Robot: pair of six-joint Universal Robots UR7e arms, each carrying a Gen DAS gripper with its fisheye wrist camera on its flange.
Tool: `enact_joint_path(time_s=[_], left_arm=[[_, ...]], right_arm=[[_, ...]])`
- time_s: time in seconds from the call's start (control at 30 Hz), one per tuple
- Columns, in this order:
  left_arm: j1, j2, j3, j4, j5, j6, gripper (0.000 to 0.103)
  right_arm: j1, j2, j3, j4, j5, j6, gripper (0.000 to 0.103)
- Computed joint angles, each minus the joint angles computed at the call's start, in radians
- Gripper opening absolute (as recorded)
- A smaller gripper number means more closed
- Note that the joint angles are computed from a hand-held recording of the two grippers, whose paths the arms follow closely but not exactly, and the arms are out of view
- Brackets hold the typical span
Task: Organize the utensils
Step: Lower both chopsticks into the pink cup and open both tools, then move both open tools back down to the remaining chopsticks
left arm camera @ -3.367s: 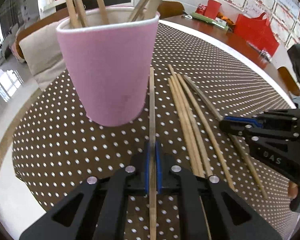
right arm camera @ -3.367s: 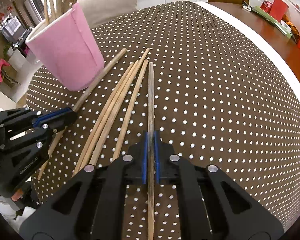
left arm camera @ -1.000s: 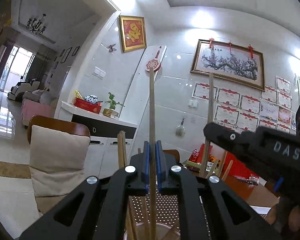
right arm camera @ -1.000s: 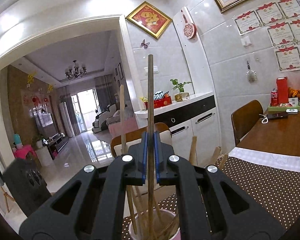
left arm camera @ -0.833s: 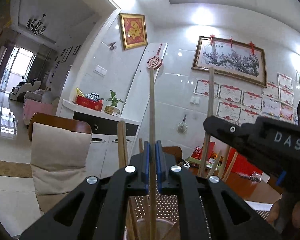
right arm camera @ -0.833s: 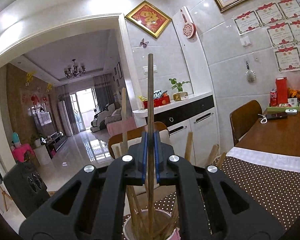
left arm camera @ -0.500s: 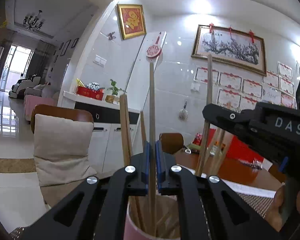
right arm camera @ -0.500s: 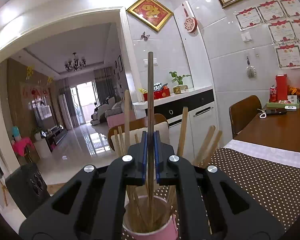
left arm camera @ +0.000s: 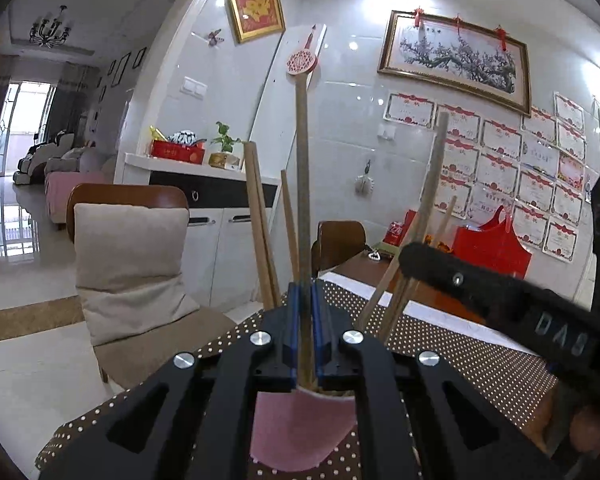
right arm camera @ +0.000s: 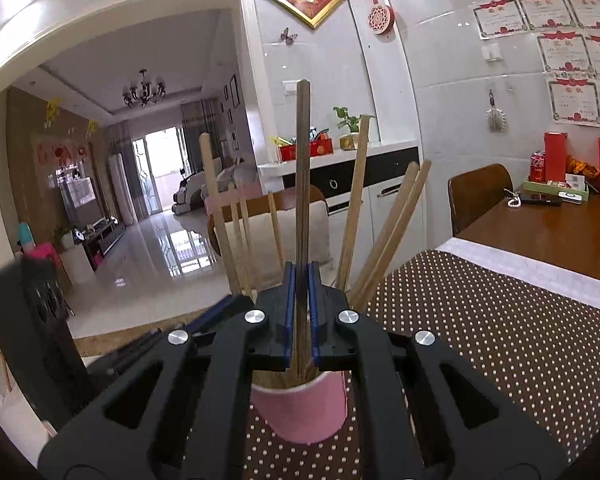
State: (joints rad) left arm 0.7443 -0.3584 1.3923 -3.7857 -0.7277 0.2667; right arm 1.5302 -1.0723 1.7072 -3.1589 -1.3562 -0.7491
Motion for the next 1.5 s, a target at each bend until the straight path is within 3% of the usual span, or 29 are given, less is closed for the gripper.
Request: enact_joint_path(time_s=[0.07, 0.17, 0.5, 0.6, 0.73, 1.03, 1.27, 1.4, 1.5], left_arm=[[-0.004, -0.006, 0.009, 0.023, 0.021, -0.008, 0.008], [-0.013, -0.018, 0.029, 0.030, 0.040, -0.021, 0.024], [-0.050, -0.053, 0.091, -0.008, 0.101, 0.003, 0.041], [-0.067, -0.065, 0.110, -0.031, 0.122, 0.020, 0.045], [-0.086, -0.083, 0.133, -0.044, 0.155, 0.044, 0.046], [-0.133, -0.088, 0.150, -0.068, 0.264, 0.100, 0.047], [-0.159, -0.091, 0.160, -0.027, 0.311, 0.079, 0.049], [-0.166, -0.110, 0.188, 0.075, 0.315, -0.015, 0.050], [-0.164, -0.138, 0.225, 0.222, 0.297, -0.159, 0.051]], right_arm=[[0.002, -0.003, 0.013, -0.004, -0.014, -0.003, 0.007], [0.007, -0.007, 0.035, -0.013, -0.041, -0.009, 0.007], [0.018, -0.047, 0.086, -0.028, -0.076, 0.007, 0.008], [0.022, -0.063, 0.101, -0.036, -0.076, 0.011, 0.016], [0.022, -0.087, 0.124, -0.063, -0.057, 0.012, 0.049], [0.002, -0.157, 0.172, -0.064, -0.027, -0.008, 0.050], [-0.029, -0.192, 0.182, -0.050, -0.043, -0.018, 0.051], [-0.052, -0.201, 0.167, -0.024, -0.068, -0.027, 0.052], [-0.070, -0.202, 0.155, -0.008, -0.107, -0.035, 0.056]])
